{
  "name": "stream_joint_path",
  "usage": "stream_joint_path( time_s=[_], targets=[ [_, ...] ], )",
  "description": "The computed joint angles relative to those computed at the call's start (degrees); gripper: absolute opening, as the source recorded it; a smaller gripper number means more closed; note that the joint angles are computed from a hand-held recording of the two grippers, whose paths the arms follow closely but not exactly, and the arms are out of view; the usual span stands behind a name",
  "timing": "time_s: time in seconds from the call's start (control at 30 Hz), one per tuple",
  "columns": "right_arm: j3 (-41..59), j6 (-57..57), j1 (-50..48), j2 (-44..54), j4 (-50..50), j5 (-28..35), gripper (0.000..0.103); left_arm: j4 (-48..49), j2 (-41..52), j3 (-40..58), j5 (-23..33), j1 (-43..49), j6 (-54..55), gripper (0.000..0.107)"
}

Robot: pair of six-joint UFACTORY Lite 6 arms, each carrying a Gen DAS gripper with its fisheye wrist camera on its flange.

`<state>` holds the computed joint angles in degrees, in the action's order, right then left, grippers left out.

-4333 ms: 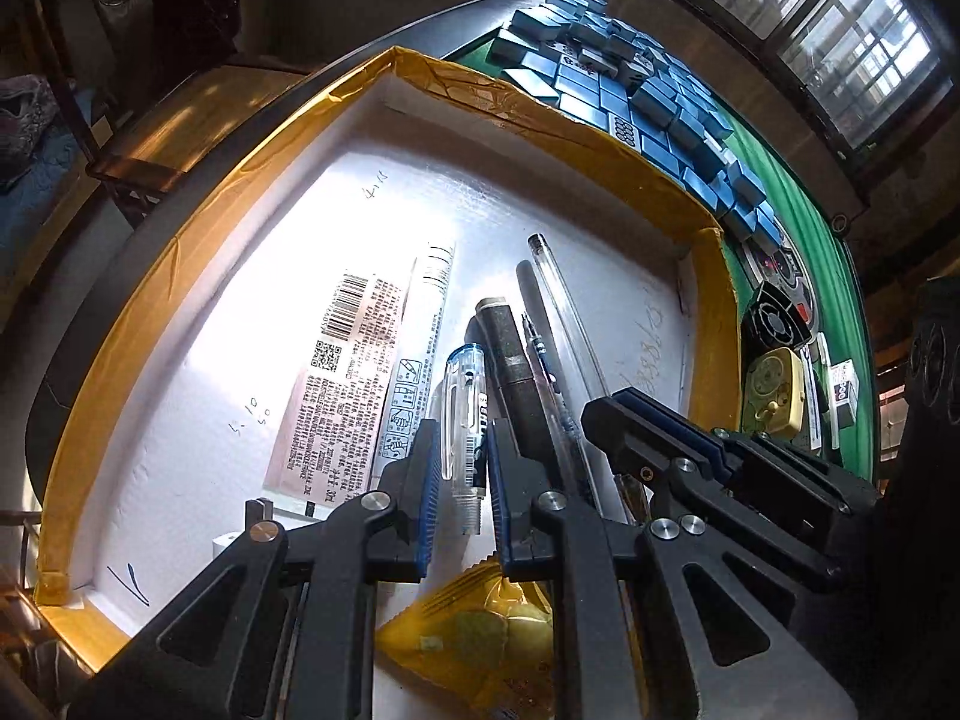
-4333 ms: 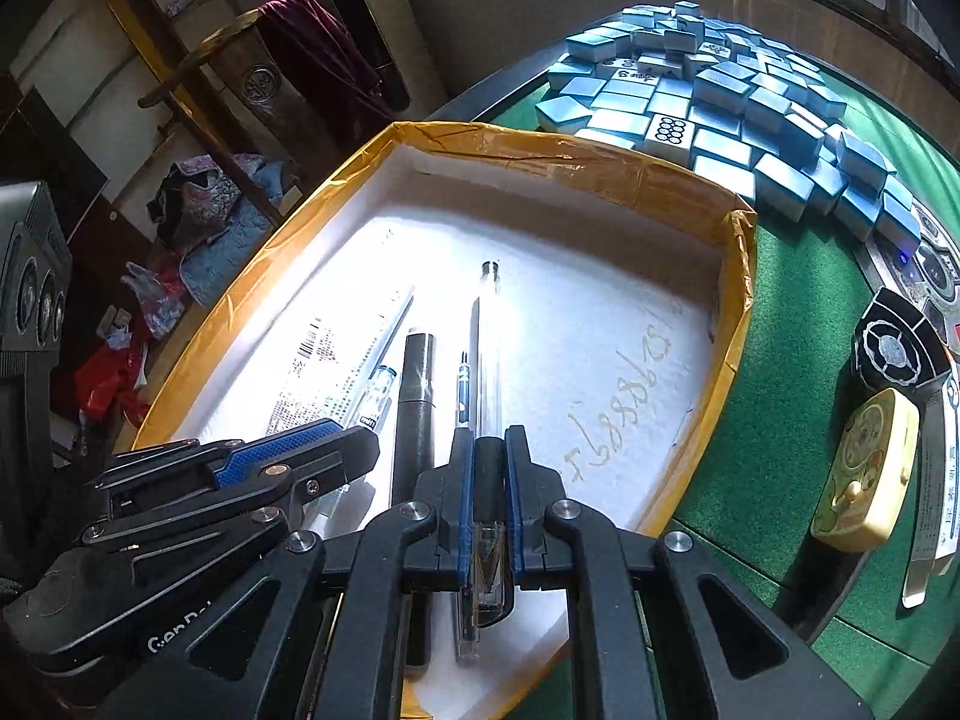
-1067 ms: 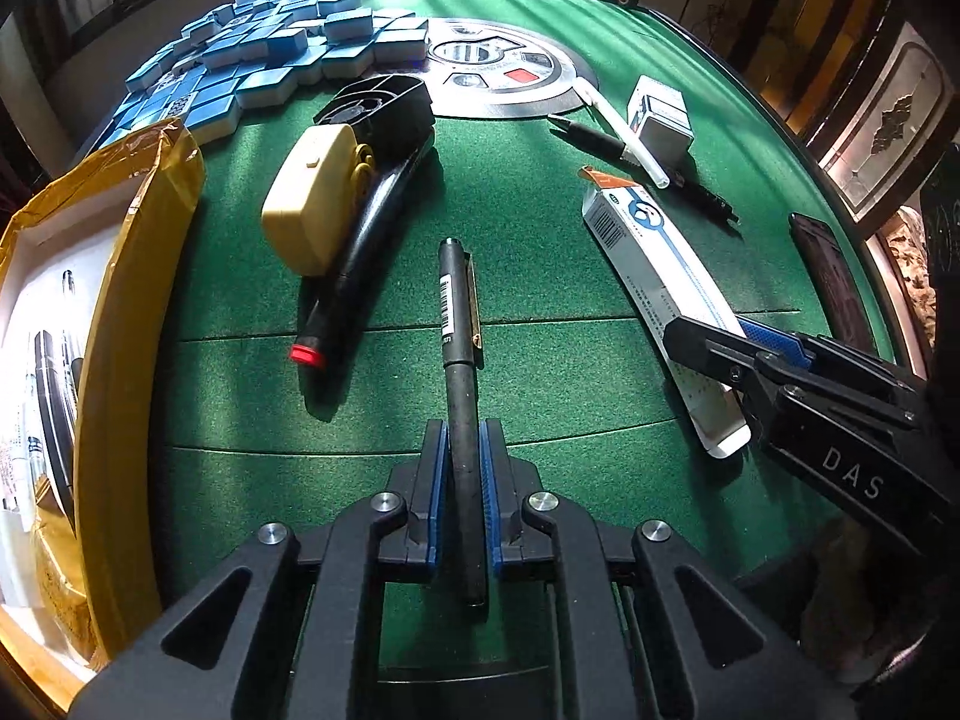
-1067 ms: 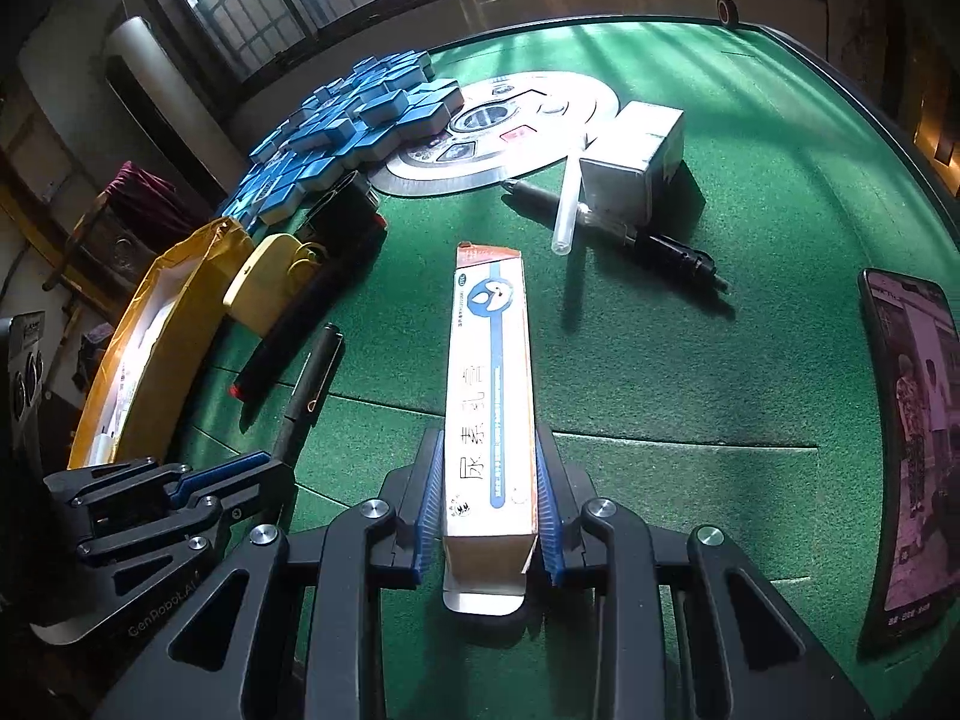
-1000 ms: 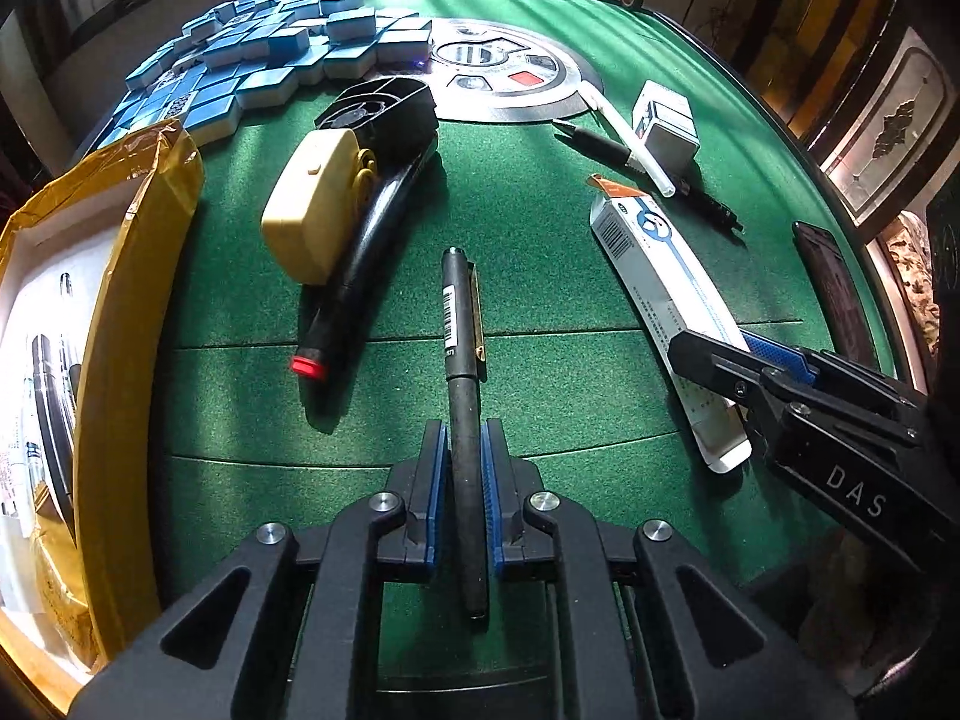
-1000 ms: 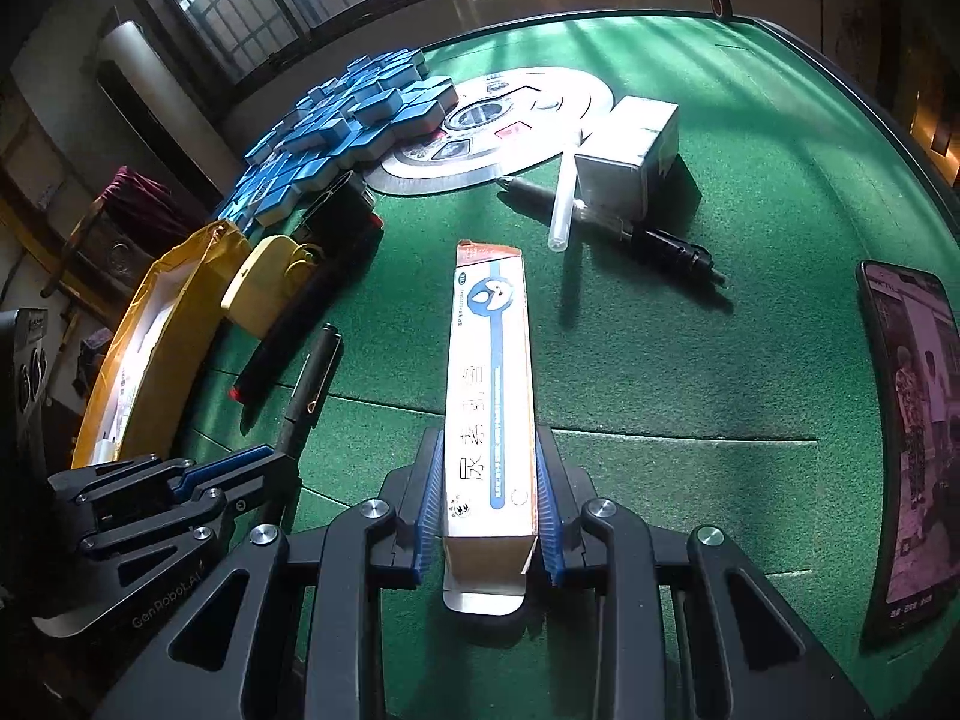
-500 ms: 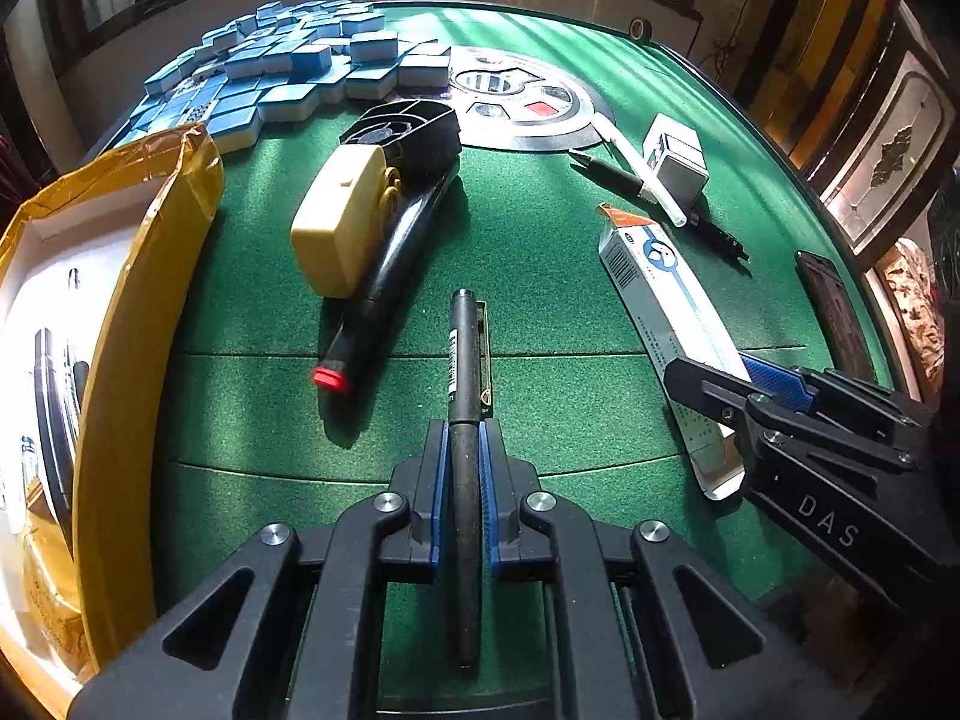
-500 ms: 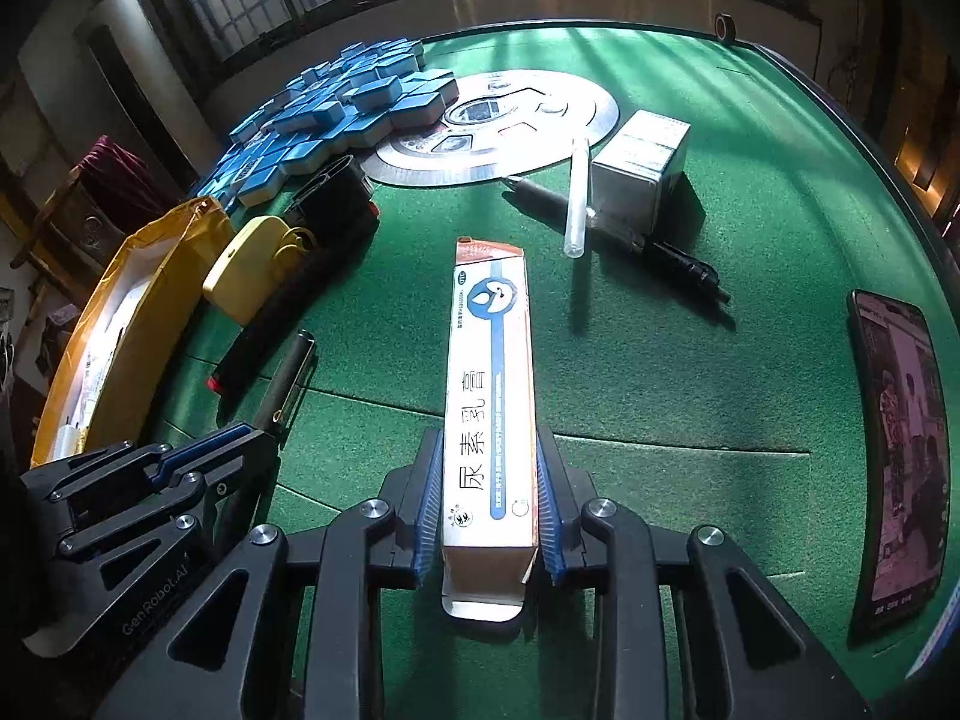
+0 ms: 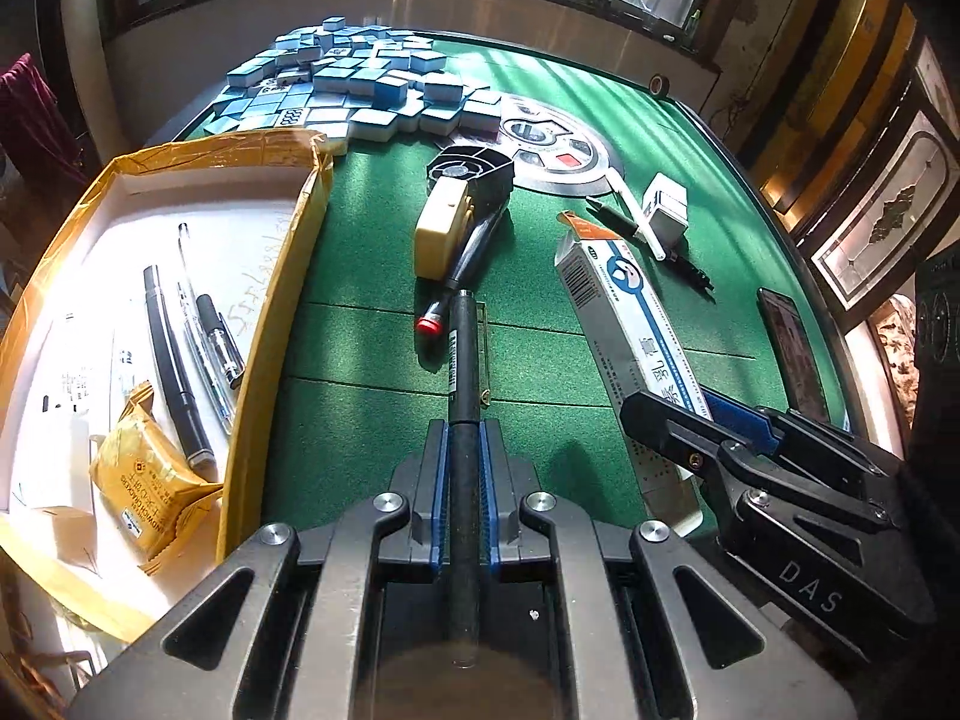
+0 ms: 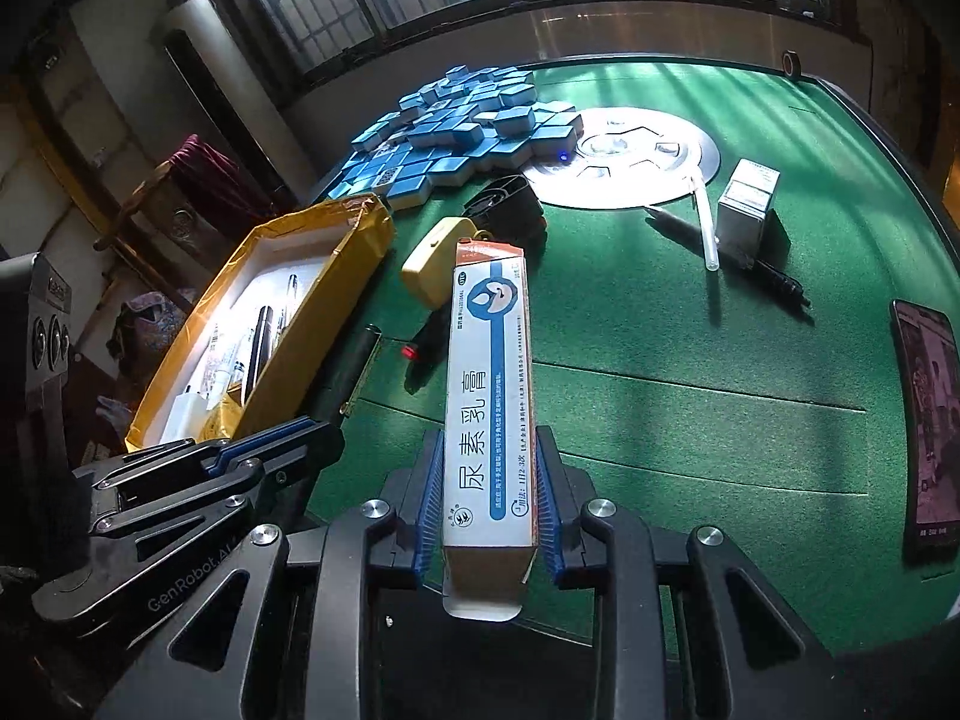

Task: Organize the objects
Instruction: 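Carry the black pen with the left tool while the right tool carries the cream box to the tray, then release the black pen from the left tool while the right tool releases the cream box into the tray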

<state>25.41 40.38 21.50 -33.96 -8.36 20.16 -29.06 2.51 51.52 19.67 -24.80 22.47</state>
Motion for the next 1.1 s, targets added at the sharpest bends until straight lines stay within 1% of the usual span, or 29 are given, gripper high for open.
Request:
stream_joint_path(
  time_s=[0.13,0.27,0.47,0.53,0.73,0.8,0.9,1.1],
  targets=[
    [3.31,11.32,7.66,2.93,-8.78,0.12,0.025,-6.27,-5.84,-1.86,6.35,6.54,7.4,0.007],
    [7.15,15.36,11.56,9.08,-11.15,-2.15,0.025,-9.81,-8.39,-1.75,11.37,14.58,12.6,0.007],
    [14.81,16.61,14.68,19.05,-12.82,-4.03,0.025,-12.62,-6.02,1.64,13.88,24.94,17.24,0.007],
    [17.51,13.69,14.34,22.1,-10.62,-4.73,0.025,-13.57,-4.05,3.28,14.22,27.44,18.71,0.007],
    [26.69,-1.46,12.58,33.11,2.91,-6.98,0.025,-16.2,3.98,8.82,14.65,32.62,21.41,0.007],
    [29.86,-6.01,11.92,36.93,6.9,-7.19,0.025,-16.15,7.39,11.42,14.54,33.13,20.89,0.007],
    [34.49,-16.36,10.5,42.0,16.57,-7.01,0.025,-16.14,12.51,16.05,15.56,34.3,20.05,0.007],
    [43.92,-26.22,7.94,51.72,24.83,-4.86,0.025,-14.74,22.18,25.49,16.98,34.18,15.62,0.007]
  ],
)
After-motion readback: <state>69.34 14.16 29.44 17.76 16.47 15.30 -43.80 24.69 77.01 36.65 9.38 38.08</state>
